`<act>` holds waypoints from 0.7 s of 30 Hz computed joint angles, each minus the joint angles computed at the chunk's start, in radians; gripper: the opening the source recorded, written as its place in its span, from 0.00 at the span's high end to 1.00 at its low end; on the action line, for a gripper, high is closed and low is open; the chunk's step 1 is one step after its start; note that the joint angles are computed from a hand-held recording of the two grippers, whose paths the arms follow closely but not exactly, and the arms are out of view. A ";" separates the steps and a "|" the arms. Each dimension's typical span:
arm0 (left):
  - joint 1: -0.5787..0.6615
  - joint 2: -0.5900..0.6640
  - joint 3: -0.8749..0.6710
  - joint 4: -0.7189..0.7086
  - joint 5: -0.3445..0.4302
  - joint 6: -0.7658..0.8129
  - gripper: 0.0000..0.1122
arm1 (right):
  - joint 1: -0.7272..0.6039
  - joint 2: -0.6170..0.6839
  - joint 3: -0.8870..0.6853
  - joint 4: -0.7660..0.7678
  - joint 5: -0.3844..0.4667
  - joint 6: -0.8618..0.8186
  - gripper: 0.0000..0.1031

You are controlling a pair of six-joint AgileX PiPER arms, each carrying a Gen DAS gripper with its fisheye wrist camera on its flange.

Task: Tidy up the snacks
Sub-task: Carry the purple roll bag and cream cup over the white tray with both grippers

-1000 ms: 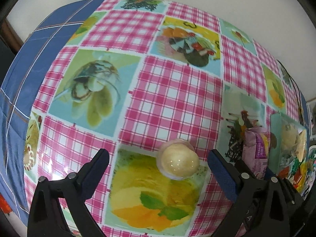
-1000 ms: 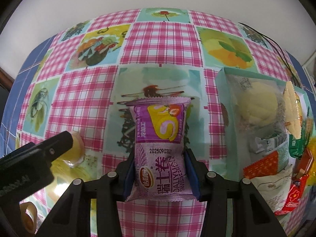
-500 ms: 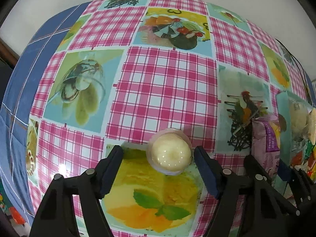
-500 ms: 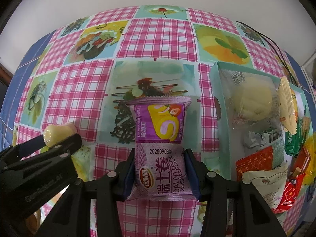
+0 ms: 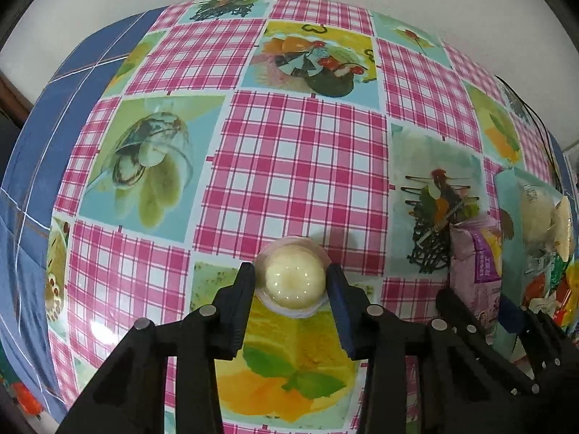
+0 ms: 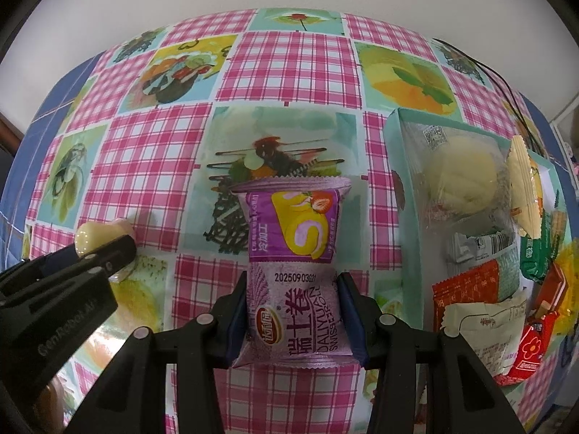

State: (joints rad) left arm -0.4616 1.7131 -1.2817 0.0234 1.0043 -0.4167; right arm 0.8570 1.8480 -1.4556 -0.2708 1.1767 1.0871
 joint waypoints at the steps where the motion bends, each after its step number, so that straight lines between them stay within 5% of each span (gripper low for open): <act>1: 0.002 -0.002 0.003 -0.003 0.000 0.000 0.63 | 0.000 -0.001 0.000 0.000 0.001 -0.003 0.53; 14: 0.114 -0.047 0.054 -0.127 -0.030 0.101 0.66 | 0.033 0.008 -0.031 -0.004 -0.006 0.011 0.61; 21: 0.144 -0.101 0.011 -0.141 0.017 0.112 0.66 | 0.042 -0.016 -0.079 -0.035 0.018 0.017 0.61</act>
State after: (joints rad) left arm -0.3172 1.6119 -1.2711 -0.1175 1.0214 -0.3046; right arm 0.8989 1.8325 -1.5345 -0.3054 1.1947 1.1044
